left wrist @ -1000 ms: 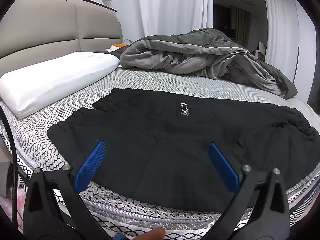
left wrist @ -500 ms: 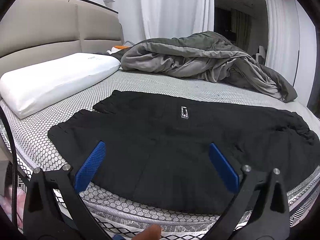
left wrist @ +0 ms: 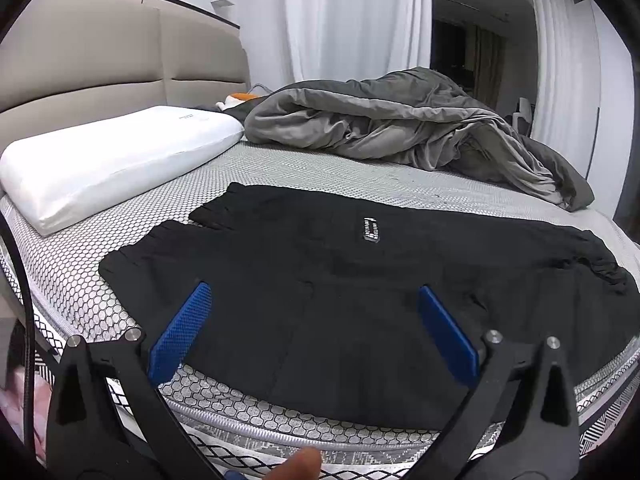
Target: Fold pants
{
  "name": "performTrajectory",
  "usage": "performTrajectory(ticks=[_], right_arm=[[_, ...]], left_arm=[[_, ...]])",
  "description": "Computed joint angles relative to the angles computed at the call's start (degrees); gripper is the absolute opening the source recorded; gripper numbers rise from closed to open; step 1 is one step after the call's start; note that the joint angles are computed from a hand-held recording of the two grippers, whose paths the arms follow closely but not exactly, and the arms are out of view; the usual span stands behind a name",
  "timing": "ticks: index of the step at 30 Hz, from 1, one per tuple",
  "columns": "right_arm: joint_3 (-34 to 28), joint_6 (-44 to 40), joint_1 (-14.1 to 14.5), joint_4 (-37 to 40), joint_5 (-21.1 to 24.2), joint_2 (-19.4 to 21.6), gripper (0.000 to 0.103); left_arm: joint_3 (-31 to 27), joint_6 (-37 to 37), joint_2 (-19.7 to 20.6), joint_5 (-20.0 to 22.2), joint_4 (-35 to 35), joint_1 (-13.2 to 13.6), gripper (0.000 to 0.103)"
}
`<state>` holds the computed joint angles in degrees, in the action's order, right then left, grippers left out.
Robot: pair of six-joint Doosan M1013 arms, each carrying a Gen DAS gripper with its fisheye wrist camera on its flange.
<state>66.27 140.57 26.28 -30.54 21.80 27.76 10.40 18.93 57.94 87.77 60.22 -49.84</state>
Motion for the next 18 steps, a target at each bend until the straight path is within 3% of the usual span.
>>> performTrajectory(ticks=[8, 15, 18], right_arm=[[0.2, 0.6, 0.0, -0.8, -0.4, -0.1, 0.103], [0.5, 1.8, 0.2, -2.0, -0.4, -0.2, 0.103], [-0.2, 1.0, 0.2, -0.9, 0.7, 0.2, 0.103]], left_arm=[[0.9, -1.7, -0.4, 1.3, 0.6, 0.0, 0.102], [4.6, -3.3, -2.4, -2.0, -1.3, 0.3, 0.102], [3.6, -3.0, -2.0, -1.5, -1.4, 0.4, 0.102]])
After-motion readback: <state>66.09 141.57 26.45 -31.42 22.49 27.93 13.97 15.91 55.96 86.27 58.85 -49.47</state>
